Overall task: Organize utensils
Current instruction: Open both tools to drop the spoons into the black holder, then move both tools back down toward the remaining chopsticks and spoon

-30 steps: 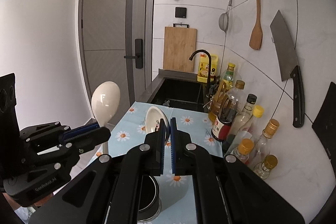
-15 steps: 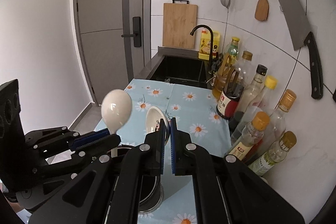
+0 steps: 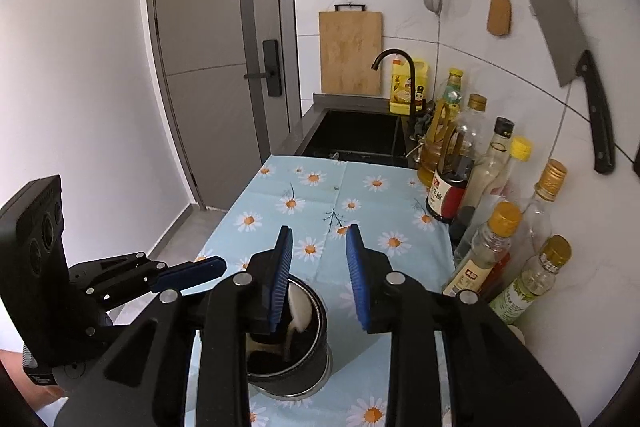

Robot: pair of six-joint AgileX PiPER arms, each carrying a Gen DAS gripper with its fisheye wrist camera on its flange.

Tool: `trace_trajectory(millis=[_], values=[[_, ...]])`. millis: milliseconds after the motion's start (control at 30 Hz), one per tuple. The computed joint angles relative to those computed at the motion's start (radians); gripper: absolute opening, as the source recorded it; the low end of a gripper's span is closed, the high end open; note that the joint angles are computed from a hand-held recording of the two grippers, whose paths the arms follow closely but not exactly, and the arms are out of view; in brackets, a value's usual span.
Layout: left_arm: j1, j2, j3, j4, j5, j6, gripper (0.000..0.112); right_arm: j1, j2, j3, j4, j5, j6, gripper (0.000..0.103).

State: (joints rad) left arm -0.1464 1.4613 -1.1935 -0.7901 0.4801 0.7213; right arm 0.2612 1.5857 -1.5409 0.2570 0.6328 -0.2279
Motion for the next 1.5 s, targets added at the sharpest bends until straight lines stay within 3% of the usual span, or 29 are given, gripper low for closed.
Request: trace_trajectory(millis=[467,933,1300,1500], values=[[0.003,-0.146,0.065,0.090,0.051,-0.104,0.025,-0.024,-0.155,0.104,0.026,0.047,0.034,0.029],[0.078,-0.337,0.137,0.163,0.206,-0.207,0.030,-0.009,-0.292,0.218,0.077,0.126,0.018,0.034],[0.102,-0.444,0.201,0.225,0.275,-0.327,0.033,-0.035,-0.370,0.305,0.212,0.184,-0.116,0.034],[0.027,-0.501,0.227,0.371,0.289,-0.508,0.034,-0.077,-0.390,0.331,0.292,0.237,-0.209,0.037]])
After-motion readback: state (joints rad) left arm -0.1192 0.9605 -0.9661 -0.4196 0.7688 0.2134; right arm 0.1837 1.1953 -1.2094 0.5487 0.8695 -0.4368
